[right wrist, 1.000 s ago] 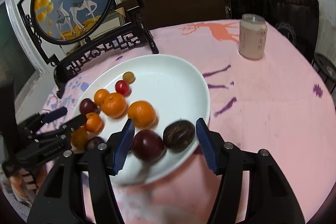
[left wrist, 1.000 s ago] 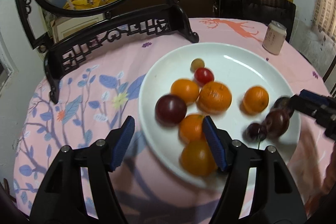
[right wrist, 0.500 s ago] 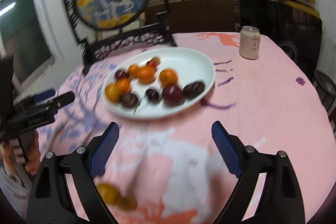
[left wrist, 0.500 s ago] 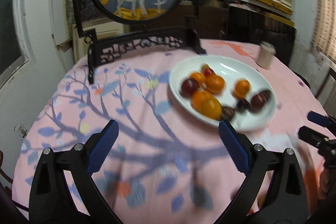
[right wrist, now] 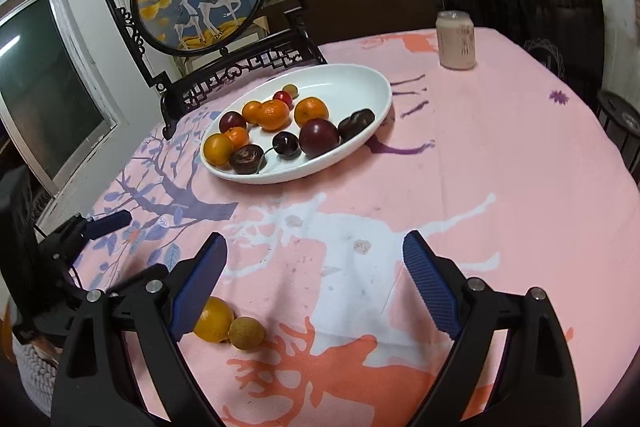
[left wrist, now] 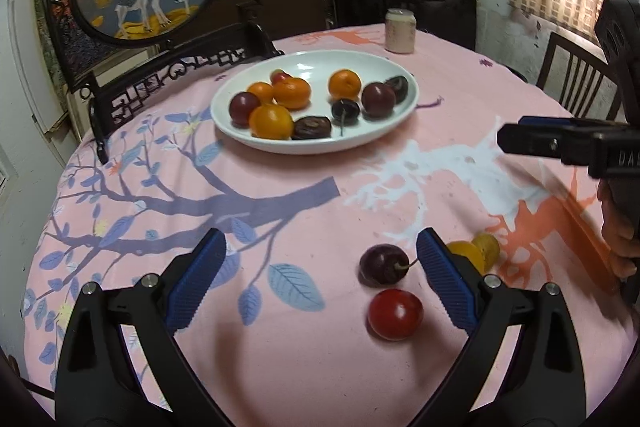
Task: Organize fruits
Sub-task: 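Grasp a dark cherry by its body with the left tool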
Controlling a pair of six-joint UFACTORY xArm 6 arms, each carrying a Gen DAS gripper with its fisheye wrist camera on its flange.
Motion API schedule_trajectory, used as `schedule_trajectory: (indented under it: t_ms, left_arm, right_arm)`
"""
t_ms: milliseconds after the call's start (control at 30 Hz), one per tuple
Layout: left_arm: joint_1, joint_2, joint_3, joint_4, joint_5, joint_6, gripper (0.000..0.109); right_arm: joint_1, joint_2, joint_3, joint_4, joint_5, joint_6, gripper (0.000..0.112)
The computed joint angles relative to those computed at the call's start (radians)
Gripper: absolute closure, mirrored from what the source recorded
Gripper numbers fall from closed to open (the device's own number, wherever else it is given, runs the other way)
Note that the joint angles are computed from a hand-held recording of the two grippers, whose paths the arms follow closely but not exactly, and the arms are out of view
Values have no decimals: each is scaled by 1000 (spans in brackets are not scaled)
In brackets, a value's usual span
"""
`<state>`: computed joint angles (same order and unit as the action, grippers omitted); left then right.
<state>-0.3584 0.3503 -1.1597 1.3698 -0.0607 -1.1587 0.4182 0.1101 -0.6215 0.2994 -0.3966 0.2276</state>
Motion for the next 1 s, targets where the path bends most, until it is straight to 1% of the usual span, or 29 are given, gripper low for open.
schedule_trajectory:
  t_ms: [67, 133, 167, 233, 300, 333, 400, 467, 533, 567, 600, 667, 700, 767, 867, 900, 1000]
  left_arm:
    - [-16, 9, 13, -124, 26, 130, 11]
    - [-30, 17, 9, -153, 73, 163, 11]
    - [-35, 27, -3, -149, 101, 157, 10]
    - [-26, 29, -14, -113, 110, 109, 8]
    - [-20, 31, -38, -57, 172, 17, 8]
    - [-17, 32, -44, -64, 203, 0, 8]
    - [10, 37, -52, -155, 242, 5, 9]
    - [42, 28, -38, -233, 201, 22, 9]
    - [71, 9, 0, -304, 94, 67, 9]
    - [76, 2, 10, -286, 56, 63, 9]
    - [74, -6, 14, -227, 30, 41, 9]
    - [59, -6, -7, -65, 49, -69, 9]
    - [40, -8, -7, -22, 74, -86, 9]
    - [26, -8, 2, -21, 93, -66, 9]
    - [30, -23, 43, -44, 68, -26, 9]
    - [32, -29, 54, -55, 62, -9, 9]
    - [36, -37, 72, -29, 51, -15, 9]
  right_arm:
    - [7, -2, -4, 27, 12, -24, 22]
    - [4, -6, 2, 6, 11, -5, 22]
    - [2, -8, 4, -4, 12, 3, 22]
    - [0, -10, 6, -13, 11, 10, 22]
    - [0, -12, 9, -14, 11, 12, 22]
    - [0, -13, 10, -15, 9, 13, 22]
    - [6, -12, 10, 1, 4, 2, 22]
    - [4, -16, 17, -18, -5, 16, 22]
    - [2, -19, 22, -35, -14, 27, 22]
    - [3, -19, 23, -34, -18, 25, 22]
    - [5, -19, 23, -26, -17, 18, 22]
    - [3, -18, 21, -29, -12, 23, 22]
    - [0, -18, 20, -37, -7, 31, 22]
    - [-2, -19, 21, -39, -1, 34, 22]
    - [-9, -22, 24, -62, -3, 52, 22]
    - [-15, -24, 29, -90, -10, 73, 22]
    - [-33, -27, 40, -177, -32, 136, 22]
